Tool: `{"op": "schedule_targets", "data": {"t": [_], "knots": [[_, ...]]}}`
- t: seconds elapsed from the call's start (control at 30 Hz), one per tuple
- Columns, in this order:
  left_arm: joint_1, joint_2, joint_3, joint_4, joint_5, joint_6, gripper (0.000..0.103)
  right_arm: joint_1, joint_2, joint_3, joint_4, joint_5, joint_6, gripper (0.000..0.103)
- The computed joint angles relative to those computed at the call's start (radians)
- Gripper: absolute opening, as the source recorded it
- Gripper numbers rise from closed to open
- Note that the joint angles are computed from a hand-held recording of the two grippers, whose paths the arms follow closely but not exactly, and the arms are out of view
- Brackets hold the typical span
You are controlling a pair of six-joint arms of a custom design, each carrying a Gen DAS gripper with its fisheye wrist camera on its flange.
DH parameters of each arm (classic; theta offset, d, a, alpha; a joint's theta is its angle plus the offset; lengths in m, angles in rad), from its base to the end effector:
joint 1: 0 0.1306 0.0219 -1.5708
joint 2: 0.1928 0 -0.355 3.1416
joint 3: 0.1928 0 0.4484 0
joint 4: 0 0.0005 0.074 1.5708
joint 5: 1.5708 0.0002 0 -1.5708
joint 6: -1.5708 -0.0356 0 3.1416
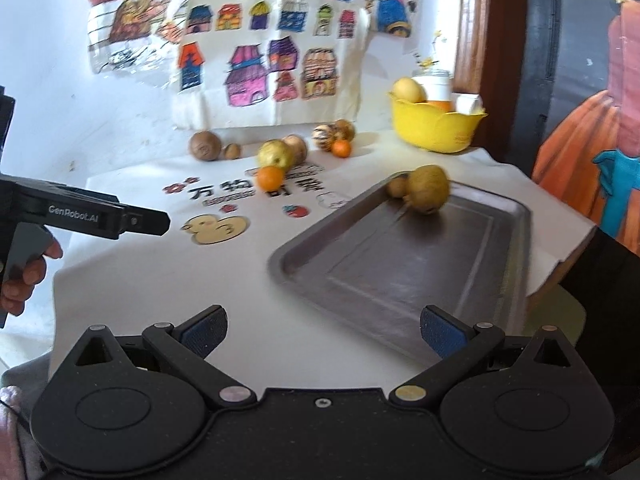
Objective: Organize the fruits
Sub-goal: 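Lift both grippers away from the tray back toward the loose fruits, then grasp the large brown kiwi with the left gripper while the right gripper grasps a mandarin orange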
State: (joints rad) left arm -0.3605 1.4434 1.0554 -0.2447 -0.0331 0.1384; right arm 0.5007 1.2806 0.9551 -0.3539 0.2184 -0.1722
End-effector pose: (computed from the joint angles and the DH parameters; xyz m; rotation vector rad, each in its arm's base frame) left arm 0.5134 -0.1928 0.2502 0.2269 2.2020 -0.2414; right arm 0.4397 0.2312 0.2720 -0.2495 2.2199 0.1210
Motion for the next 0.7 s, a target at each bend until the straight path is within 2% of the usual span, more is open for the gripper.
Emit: {"op": "schedule_targets", "data": {"t": [0.43,0.7], "knots": [[0.123,0.029,0.044,-0.084,0.028,0.082,0.103,0.031,0.165,0.154,-0.027,-0.102,0.062,0.102],[0.157,0.115,0.146,-0.100,0.012,0.066,0.103,0.013,0.311,0.322,-0.093,-0.188,0.080,0.102]]}}
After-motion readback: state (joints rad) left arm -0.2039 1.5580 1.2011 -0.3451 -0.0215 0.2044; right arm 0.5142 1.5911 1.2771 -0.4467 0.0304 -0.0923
